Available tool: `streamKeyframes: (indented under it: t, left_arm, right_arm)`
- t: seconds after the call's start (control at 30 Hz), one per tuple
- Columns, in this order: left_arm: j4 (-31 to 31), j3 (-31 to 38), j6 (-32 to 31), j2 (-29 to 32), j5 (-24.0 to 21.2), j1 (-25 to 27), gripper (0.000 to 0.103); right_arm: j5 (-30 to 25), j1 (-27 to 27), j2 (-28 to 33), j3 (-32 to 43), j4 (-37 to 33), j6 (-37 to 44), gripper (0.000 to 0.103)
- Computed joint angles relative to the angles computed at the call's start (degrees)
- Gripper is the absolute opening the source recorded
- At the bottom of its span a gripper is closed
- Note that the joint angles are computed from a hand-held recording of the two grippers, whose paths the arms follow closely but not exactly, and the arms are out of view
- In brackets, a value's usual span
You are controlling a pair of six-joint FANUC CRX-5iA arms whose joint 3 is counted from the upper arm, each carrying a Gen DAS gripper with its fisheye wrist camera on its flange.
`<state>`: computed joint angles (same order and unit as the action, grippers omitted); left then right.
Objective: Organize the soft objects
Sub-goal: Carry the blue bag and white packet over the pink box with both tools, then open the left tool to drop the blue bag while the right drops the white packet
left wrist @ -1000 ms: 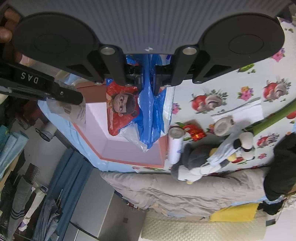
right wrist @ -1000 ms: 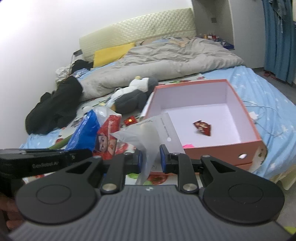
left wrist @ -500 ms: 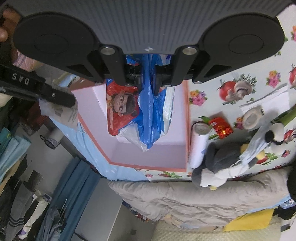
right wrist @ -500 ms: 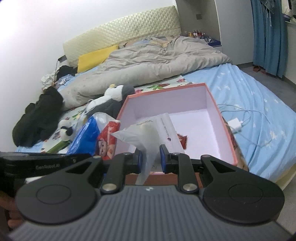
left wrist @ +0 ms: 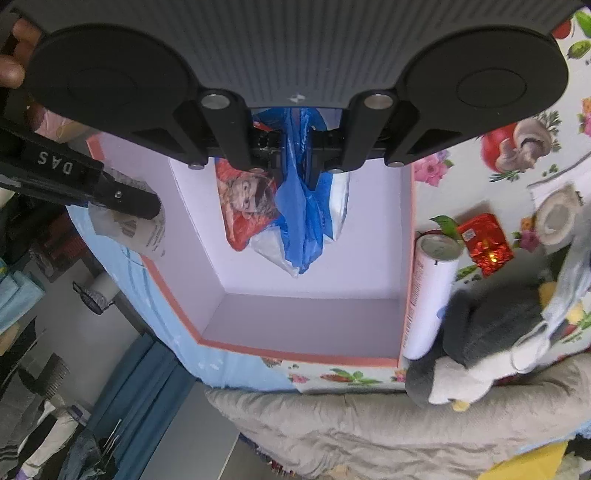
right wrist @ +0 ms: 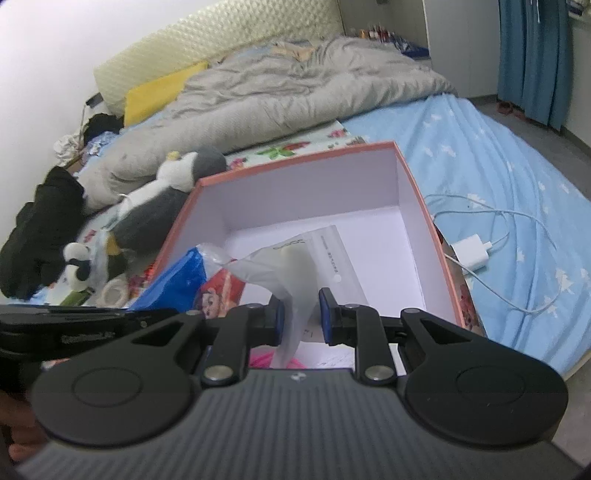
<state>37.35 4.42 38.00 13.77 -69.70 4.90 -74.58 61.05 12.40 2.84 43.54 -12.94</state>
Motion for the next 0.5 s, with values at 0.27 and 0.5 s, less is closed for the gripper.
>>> streamKeyframes:
  t: [0.27,0.5]
  left_arm:
    - [-3.4,4.2,2.9,5.1,1.1,-3.0,0.011]
    - [-5.5,5.0,4.4,5.8,2.2,-3.5,0.016]
  right_arm:
    - [5.0,-4.4,0.2,-2.2,-4.5,1.6,0.024]
    - [6.8,-5.5,0.4,-2.4,-6.5,3.0,0.028]
